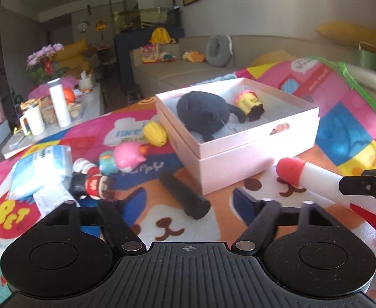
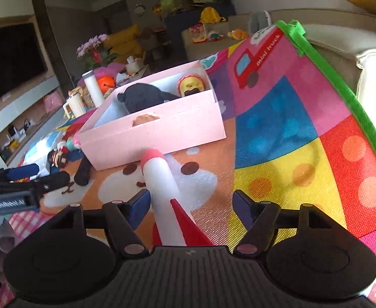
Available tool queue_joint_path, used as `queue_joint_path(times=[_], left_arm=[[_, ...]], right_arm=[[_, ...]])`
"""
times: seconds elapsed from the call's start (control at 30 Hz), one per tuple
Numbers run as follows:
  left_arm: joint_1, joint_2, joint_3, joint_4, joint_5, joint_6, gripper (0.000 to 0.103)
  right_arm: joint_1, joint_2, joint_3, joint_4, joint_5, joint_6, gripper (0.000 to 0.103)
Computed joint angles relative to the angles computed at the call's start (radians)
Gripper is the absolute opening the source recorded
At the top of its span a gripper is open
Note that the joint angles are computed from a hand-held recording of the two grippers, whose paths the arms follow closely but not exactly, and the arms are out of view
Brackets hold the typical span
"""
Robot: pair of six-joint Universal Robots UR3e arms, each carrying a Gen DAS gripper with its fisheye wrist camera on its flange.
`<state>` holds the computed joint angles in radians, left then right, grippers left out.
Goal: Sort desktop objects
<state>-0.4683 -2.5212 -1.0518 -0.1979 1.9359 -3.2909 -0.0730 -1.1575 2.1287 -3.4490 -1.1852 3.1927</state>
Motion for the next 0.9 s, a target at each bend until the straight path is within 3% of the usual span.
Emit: queue_joint_path(times=[0.1, 0.13, 0.17, 0.23, 0.37, 0.6, 0.7, 0.73, 0.77, 0.9], left_arm=[[-0.012, -0.107, 0.207, -0.156, 0.06, -0.022, 0.07], [-0.009, -0.126, 0.242, -0.189, 0.068, -0.028, 0.066], [-0.005, -0.133, 0.252, -0.203, 0.068, -0.036, 0.053], [0.013, -0.105, 0.2, -0.195, 0.028, -0.059, 0.034], [0.017, -0.004, -0.001, -0.09, 0.014, -0.058, 0.026], [-0.001, 0.296, -0.522, 0.113, -0.089, -0.049, 0.027], [-0.029, 0.334, -0.636, 0.196, -0.016, -0.044, 0.039], [-0.031, 0.34, -0.652, 0.204, 0.005, -0.056, 0.05], [-0.028, 0.349, -0.665, 0.201, 0.028, -0.076, 0.054], [-0.011, 0.342, -0.656, 0.168, 0.158, -0.103, 0.061]], right_arm=[[-0.009, 0.013, -0.002, -0.006, 0.014, 0.014, 0.08], [-0.007, 0.017, -0.005, -0.009, 0.01, 0.017, 0.081], [-0.002, 0.022, -0.009, -0.008, 0.004, 0.02, 0.083], [-0.001, 0.029, -0.019, 0.0, 0.006, 0.02, 0.085], [-0.005, 0.035, -0.023, 0.0, 0.024, 0.023, 0.089], [0.012, 0.034, -0.025, -0.008, -0.018, 0.043, 0.098], [0.026, 0.026, -0.024, -0.002, -0.044, 0.032, 0.1], [0.033, 0.024, -0.026, 0.0, -0.056, 0.03, 0.1], [0.043, 0.02, -0.023, -0.005, -0.077, 0.029, 0.1], [0.084, -0.03, 0.046, -0.085, -0.128, 0.021, 0.102]])
